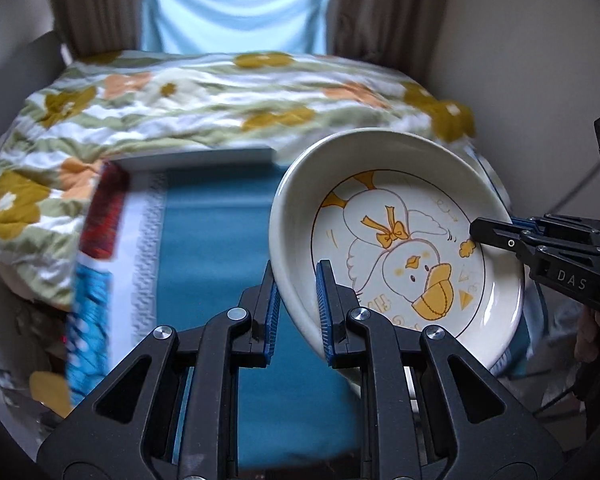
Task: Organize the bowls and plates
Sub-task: 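Carry the small duck plate with the right gripper onto the plate stack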
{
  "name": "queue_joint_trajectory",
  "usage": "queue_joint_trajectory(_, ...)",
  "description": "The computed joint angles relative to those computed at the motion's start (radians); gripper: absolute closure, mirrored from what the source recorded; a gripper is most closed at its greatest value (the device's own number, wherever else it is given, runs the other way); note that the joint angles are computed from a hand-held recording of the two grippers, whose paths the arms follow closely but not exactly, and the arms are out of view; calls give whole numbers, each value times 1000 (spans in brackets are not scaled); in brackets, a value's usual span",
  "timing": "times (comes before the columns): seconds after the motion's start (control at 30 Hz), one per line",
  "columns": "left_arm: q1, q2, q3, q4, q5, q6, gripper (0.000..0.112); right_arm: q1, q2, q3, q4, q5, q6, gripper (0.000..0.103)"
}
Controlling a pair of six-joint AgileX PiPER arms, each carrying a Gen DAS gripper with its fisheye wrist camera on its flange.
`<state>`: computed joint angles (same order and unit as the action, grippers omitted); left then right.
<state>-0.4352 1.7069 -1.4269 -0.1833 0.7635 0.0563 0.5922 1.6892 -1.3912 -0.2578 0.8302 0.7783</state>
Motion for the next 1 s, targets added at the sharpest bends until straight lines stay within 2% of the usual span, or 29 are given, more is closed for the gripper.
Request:
queue_joint_trajectory(0.2, -151, -40, 173, 34, -62, -115, 98, 43, -203, 375, -18, -119, 179, 89)
queue_joint_trajectory(0.33, -204, -8, 228, 32, -117, -140, 98, 52, -245, 518, -25, -187, 255, 89)
queue_joint_trajectory(0.53, -172, 61, 250, -154, -149, 20, 98, 62, -271, 597, -127, -235, 376, 89)
queue_joint_trajectory(0.67, -195, 88, 236, -105, -169, -18, 98, 55, -255, 613, -147, -257, 402, 89)
queue_joint_trajectory(0.9, -206, 136, 186, -18, -150, -49, 96, 59, -248, 640, -213, -299, 470, 89)
queue_joint_trajectory(1.0, -230, 150, 157, 75, -138, -103, 96, 59, -247, 642, -226, -303, 476, 89)
